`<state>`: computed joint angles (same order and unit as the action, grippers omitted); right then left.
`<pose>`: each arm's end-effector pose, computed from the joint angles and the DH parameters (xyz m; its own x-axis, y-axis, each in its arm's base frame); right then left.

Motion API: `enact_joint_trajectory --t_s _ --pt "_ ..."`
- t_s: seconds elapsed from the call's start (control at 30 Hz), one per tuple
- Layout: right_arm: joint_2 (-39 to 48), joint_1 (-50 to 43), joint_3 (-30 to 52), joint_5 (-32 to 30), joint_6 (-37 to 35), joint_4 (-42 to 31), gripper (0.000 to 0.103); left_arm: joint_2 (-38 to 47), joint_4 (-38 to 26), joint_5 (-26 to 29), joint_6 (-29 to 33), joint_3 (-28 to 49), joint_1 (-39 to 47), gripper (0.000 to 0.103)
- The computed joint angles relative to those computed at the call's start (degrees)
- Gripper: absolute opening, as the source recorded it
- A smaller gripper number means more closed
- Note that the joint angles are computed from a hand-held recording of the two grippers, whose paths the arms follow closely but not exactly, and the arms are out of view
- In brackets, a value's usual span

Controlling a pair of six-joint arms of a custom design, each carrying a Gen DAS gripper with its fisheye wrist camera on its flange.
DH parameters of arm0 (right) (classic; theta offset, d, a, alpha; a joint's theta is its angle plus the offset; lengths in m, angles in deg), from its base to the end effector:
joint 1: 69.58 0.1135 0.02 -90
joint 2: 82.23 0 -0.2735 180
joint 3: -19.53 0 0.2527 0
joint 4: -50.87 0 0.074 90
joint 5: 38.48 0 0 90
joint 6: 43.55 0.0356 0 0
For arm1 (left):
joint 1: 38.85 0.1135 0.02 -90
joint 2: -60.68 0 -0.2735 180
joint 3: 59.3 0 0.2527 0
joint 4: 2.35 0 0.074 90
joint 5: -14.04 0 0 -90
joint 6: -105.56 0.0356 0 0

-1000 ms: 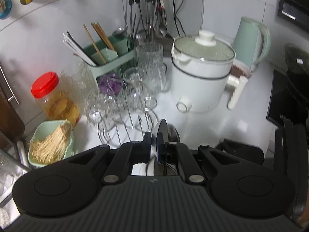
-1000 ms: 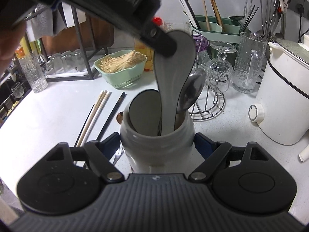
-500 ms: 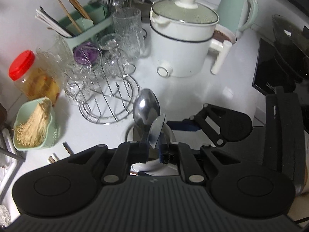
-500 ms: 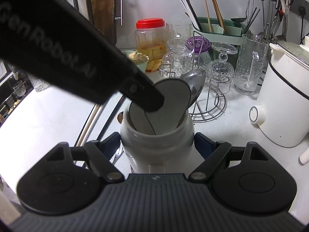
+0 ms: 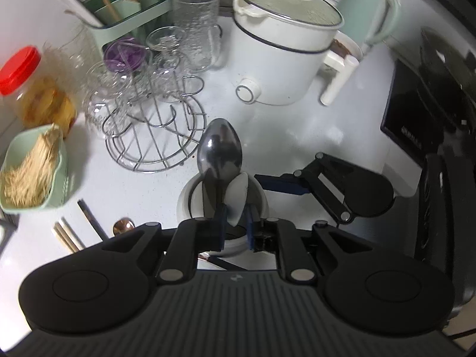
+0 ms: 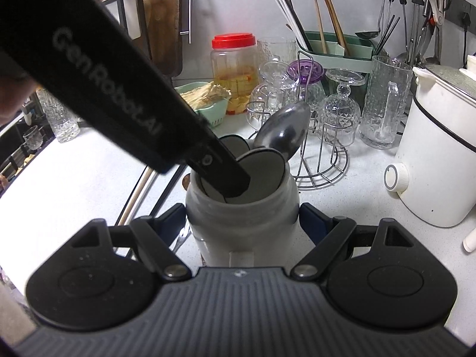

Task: Organize utensils
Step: 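Open the left tool and withdraw it from the mug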

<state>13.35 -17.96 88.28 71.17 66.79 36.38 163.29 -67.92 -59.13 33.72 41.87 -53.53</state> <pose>0.2285 0.2692 0.2007 -0.5865 -0.2133 -0.7814 -0.4027 0.9138 0.0529 0.3597 -0.1049 0.2746 -0.7365 0.5013 -0.4542 0.6120 0.7799 -0.1315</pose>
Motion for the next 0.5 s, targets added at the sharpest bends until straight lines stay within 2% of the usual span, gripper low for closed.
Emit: enact_joint_trajectory --t_s 0.2,0.5 --pt "0.80 0.77 1.27 1.64 2.04 -1.23 0.085 -3.46 1.39 2.52 -2.61 -1.09 2.59 0.025" --pt "3.34 2.83 5.78 6.01 6.87 -6.26 0.086 -12.99 5.57 6.67 -7.05 -5.25 9.61 0.025"
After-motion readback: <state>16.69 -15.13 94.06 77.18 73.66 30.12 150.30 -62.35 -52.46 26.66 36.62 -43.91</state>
